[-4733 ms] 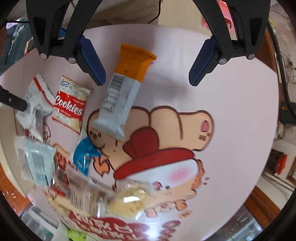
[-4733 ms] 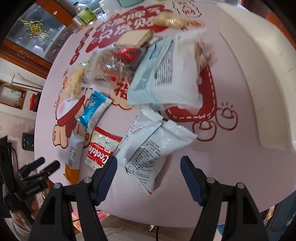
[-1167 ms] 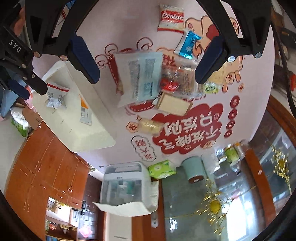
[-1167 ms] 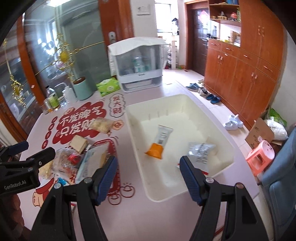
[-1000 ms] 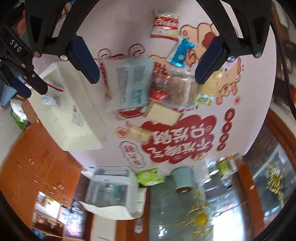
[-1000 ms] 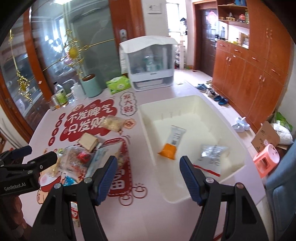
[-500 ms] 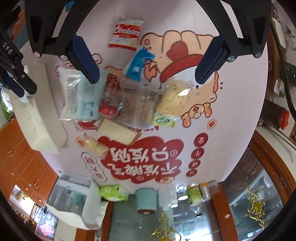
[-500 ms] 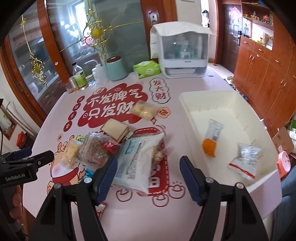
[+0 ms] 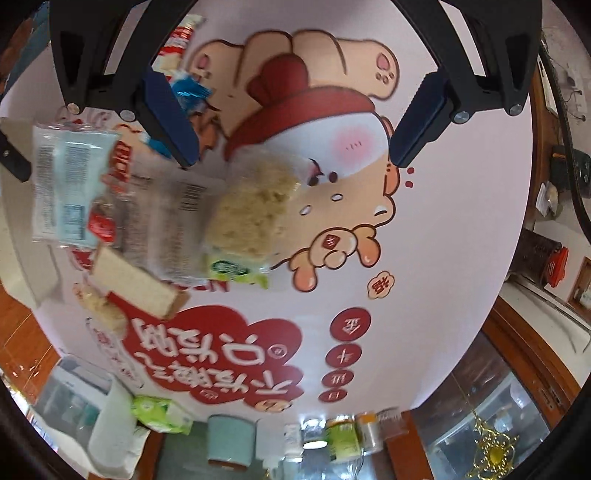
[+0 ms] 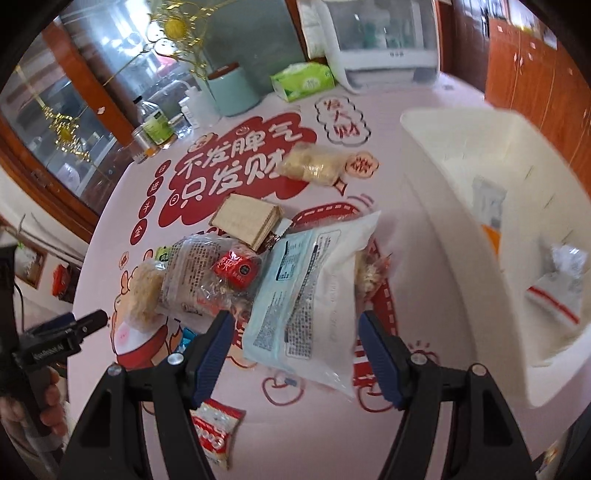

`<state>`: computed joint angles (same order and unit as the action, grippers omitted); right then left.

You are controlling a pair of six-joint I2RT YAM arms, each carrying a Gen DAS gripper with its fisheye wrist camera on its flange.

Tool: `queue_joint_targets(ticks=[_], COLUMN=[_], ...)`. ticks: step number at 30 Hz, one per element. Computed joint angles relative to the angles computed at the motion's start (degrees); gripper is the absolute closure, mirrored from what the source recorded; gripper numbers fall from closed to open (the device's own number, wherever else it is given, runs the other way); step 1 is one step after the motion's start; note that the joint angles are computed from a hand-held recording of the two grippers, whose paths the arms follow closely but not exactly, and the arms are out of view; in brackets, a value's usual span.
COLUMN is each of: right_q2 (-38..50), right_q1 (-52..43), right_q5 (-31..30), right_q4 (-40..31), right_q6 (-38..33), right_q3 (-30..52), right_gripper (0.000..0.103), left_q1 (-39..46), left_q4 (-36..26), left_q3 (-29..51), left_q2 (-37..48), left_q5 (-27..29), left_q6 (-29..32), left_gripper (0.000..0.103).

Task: Organize snacks
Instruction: 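Move left tool to rice-cake bag while right tool reaches large white-blue bag, then grasp rice-cake bag with left tool while right tool grasps white-blue bag, release into tray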

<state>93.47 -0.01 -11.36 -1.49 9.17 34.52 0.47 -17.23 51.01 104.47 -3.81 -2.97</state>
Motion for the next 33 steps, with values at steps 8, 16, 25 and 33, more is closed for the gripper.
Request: queue_joint_targets(ticks=[8, 16, 25, 33], right_q2=[9.33, 13.41, 18.44, 20.29], right_q1=[0.03, 0.60, -0.73, 3.73], right_q5=[-0.34, 2.61, 2.33, 9.27], right_q4=[1.97, 2.70, 2.12, 3.91], right_q6=[3.69, 4.16, 4.11, 2.10], right_q3=[4.92, 7.50, 10.26, 11.39], right_gripper=[0.033, 0.033, 0.031, 0.033], left_q1=[-0.79, -2.51, -2.88, -1.74], left_q4=[2.03, 0.60, 0.59, 0.42], left_q3=[7.80, 15.85, 19.73, 22.45], left_q2=[11.86, 20.44, 24.46, 27.80], left_q5=[-0.03, 0.03, 0.46, 0.53], left_q6=[3.54, 4.10, 4.16, 4.47], left_gripper=[0.001, 0.001, 0.001, 0.010])
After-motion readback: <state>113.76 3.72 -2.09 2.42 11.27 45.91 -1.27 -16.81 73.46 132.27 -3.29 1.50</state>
